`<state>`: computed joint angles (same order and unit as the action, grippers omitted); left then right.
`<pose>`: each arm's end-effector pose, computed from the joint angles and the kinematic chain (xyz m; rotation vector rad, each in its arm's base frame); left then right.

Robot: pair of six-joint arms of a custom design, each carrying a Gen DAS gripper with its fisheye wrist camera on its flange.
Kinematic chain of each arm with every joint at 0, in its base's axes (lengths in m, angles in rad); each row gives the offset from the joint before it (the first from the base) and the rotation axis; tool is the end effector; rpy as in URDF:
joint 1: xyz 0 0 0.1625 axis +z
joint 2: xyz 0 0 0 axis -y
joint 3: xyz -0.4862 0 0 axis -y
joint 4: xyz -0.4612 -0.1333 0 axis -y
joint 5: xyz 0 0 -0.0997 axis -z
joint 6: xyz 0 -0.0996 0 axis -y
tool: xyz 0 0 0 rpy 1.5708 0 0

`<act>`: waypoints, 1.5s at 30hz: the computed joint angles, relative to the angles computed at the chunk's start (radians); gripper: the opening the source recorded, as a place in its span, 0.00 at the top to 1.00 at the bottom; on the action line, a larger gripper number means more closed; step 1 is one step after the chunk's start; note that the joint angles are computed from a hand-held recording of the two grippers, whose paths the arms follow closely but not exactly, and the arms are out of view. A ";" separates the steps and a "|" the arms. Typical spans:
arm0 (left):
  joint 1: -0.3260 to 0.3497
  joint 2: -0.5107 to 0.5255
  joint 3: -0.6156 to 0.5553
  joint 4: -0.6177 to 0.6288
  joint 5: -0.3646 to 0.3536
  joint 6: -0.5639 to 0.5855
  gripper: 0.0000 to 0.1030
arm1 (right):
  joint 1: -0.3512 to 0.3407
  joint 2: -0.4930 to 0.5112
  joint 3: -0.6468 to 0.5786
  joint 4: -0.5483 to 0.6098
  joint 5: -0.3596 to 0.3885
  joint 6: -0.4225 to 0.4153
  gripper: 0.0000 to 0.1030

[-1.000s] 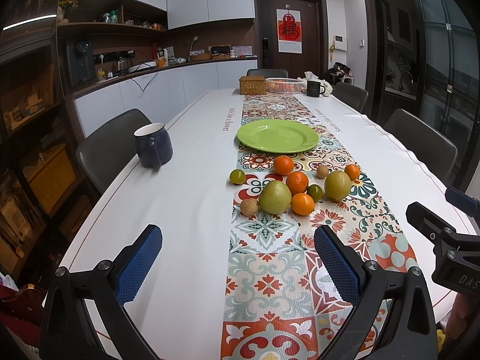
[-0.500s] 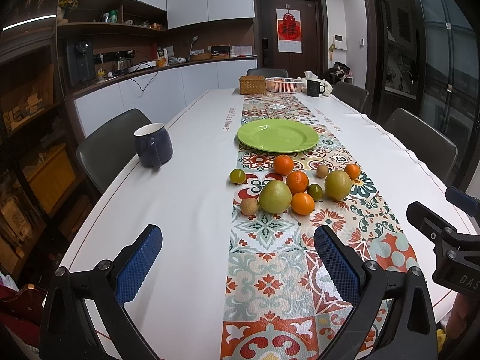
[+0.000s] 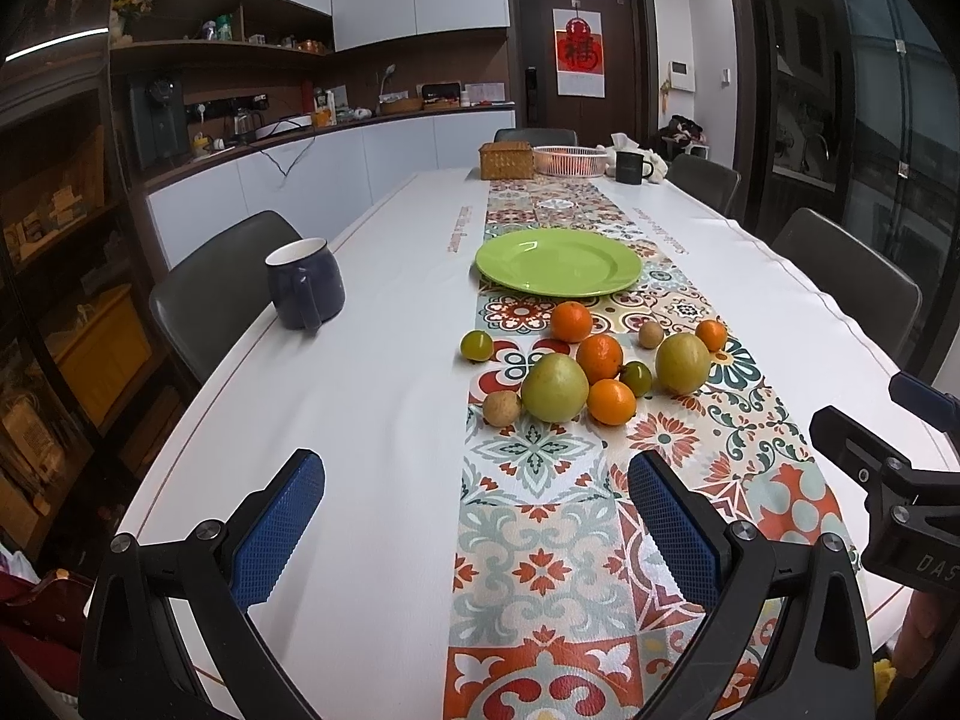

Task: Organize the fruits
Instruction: 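Reach both tools toward the fruits and grasp a green fruit with each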

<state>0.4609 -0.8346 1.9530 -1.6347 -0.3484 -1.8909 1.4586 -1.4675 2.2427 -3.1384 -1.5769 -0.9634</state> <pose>-0.3896 -0.4468 0.0045 -0.0060 1.8934 -1.1536 0.0736 -0.5321 0.3244 1.0616 -2.3500 0.9224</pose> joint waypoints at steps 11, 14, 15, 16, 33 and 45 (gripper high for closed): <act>0.051 0.009 -0.008 -0.133 0.025 0.174 0.05 | 0.016 0.071 -0.061 0.036 -0.024 -0.020 0.01; 0.069 0.016 -0.005 -0.224 0.030 0.269 0.10 | 0.023 0.092 -0.075 0.035 -0.030 -0.033 0.01; 0.076 0.020 -0.005 -0.257 0.033 0.307 0.10 | 0.027 0.103 -0.084 0.041 -0.036 -0.037 0.01; 0.083 0.024 -0.008 -0.282 0.034 0.339 0.13 | 0.028 0.109 -0.090 0.046 -0.038 -0.038 0.01; 0.204 0.116 -0.038 -0.770 0.013 0.948 0.32 | 0.059 0.267 -0.238 0.180 -0.157 -0.010 0.21; 0.251 0.142 -0.054 -0.904 -0.017 1.123 0.40 | 0.067 0.334 -0.296 0.224 -0.203 0.001 0.30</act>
